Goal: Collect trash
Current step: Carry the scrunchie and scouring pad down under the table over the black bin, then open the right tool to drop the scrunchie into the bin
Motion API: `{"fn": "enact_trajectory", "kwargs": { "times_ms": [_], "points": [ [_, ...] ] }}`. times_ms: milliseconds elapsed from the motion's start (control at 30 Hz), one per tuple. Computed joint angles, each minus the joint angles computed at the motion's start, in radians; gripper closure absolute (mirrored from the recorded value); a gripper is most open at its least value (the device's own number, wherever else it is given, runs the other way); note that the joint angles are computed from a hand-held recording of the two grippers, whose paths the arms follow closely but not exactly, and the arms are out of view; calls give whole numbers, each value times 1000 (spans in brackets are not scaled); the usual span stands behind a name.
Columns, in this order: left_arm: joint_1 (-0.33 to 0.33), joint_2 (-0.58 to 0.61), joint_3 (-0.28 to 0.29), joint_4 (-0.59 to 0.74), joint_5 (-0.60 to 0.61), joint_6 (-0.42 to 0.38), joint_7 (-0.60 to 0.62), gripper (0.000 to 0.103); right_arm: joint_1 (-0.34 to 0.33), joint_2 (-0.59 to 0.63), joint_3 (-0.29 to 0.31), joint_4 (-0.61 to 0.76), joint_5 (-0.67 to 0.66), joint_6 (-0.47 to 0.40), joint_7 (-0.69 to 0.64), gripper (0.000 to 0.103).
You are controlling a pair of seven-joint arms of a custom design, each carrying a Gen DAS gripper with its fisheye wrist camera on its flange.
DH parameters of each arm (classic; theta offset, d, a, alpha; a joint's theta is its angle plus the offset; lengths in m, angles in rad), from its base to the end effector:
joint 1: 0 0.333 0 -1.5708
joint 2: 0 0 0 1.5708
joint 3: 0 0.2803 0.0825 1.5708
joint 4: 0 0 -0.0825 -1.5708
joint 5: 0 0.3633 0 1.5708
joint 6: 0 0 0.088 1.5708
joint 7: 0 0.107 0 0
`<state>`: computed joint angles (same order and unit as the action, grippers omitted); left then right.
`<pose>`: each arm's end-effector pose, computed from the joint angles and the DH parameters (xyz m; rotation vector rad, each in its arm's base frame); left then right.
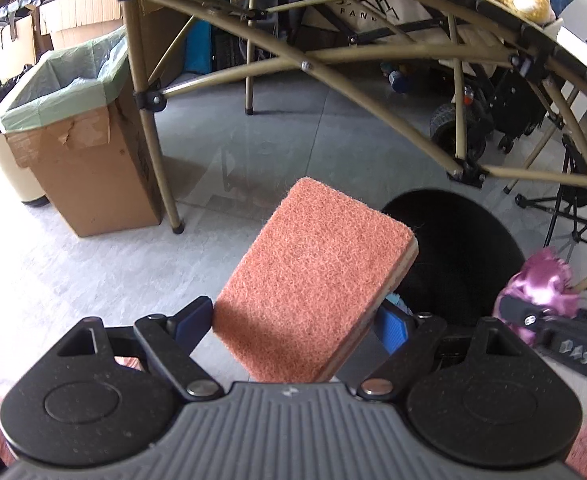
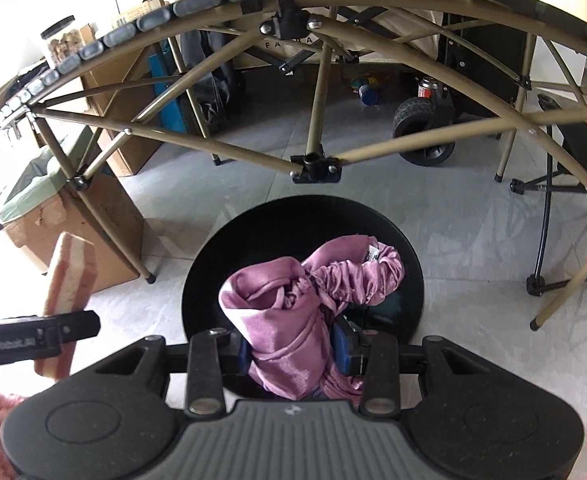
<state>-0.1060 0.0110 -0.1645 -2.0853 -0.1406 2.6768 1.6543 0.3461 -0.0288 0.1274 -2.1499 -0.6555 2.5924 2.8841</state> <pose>0.5537 -0.1488 0.4601 -1.6959 2.1755 -0.7237 0.4859 0.2625 0.4369 -1.4803 2.1246 -0.5573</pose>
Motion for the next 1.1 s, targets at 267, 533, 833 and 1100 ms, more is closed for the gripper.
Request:
{"fn": "enact_trajectory", "kwargs": {
  "times_ms": [267,533,833,1100],
  "points": [
    [11,59,-7,70,28,-18,-34,18,22,117,-42,106,52,-18,-61,66],
    [35,71,-3,77,30,-62,-49,18,54,180,-77,161,117,-36,-108,64],
    [50,62,0,67,-10,-75,-20,18,71,205,-89,195,222,-74,-177,30],
    [48,54,3,53,9,-61,-33,18,91,210,-98,224,176,-153,-166,0]
  ]
}}
